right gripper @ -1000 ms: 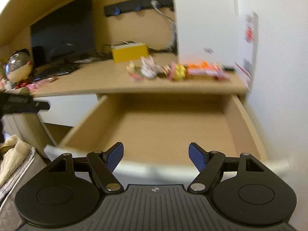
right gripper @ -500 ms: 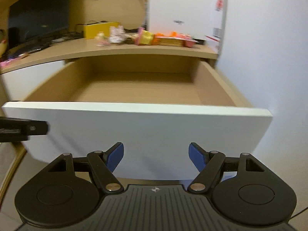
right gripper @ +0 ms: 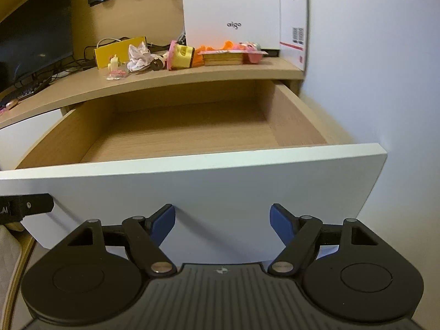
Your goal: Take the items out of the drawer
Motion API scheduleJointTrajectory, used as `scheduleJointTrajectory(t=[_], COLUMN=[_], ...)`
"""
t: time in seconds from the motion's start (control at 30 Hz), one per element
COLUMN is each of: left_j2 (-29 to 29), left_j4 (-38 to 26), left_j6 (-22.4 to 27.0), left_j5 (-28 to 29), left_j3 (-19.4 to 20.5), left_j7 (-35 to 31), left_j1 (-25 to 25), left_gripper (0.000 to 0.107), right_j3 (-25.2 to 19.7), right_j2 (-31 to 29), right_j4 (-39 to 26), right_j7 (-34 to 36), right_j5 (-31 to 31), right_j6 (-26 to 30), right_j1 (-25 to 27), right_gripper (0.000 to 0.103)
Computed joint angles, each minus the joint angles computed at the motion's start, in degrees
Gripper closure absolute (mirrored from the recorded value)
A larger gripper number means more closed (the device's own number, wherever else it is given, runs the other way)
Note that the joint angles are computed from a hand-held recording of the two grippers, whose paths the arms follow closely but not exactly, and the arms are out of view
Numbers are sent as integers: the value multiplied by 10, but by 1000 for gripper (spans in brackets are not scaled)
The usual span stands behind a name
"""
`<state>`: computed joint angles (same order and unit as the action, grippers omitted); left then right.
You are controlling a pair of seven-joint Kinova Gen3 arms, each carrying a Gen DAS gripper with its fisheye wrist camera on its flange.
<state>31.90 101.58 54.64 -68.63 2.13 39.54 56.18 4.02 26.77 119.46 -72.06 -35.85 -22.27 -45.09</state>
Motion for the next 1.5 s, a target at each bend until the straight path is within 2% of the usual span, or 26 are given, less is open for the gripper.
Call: scheduleJointTrajectory(t=[0.2,0.3,0.4,0.53,0.6,0.9,0.97,1.13,1.2,1.33,1.5], left_j2=[25,32,50,61,65,79,79,80,79,82,85], left_j4=[-1,8,0,-13,-17,-35,-37,-42,-42,-47,-62], left_j6=[-29,-50,-46,-64,-74,-117,-126,-152,-166,-187,-202], left_j5=[-62,-109,-140,-164,-173,-217,-224,-235,-233,-223,-180], left_j3=[-24,-36,-37,-36,-38,-48,-48,-43,-41,-41,-51], left_j7=[21,50,45,38,41,43,44,41,46,39,6], left_j1=[-26,-41,-56,-87,-99,-144,-156,-181,-189,-197,-195], left_gripper=[70,70,70,70,70,70,70,70,69,68,66], right_j3=[36,69,82,100,129,190,203,269,267,269,316], right_j2=[46,76,100,130,146,201,212,248,251,257,260], right_j4=[-75,-110,-147,-191,-214,-306,-325,-370,-380,-386,-391], right_j7=[23,52,65,75,92,106,99,69,59,40,-8], right_j5=[-9,-16,-33,-43,-69,-124,-127,-139,-122,-89,-80], right_j6=[29,19,28,35,46,86,103,151,165,173,214], right_j1=[-5,-33,-39,-48,-68,-91,-93,-121,-115,-117,-139], right_gripper=[27,27,27,27,27,27,27,26,21,20,20])
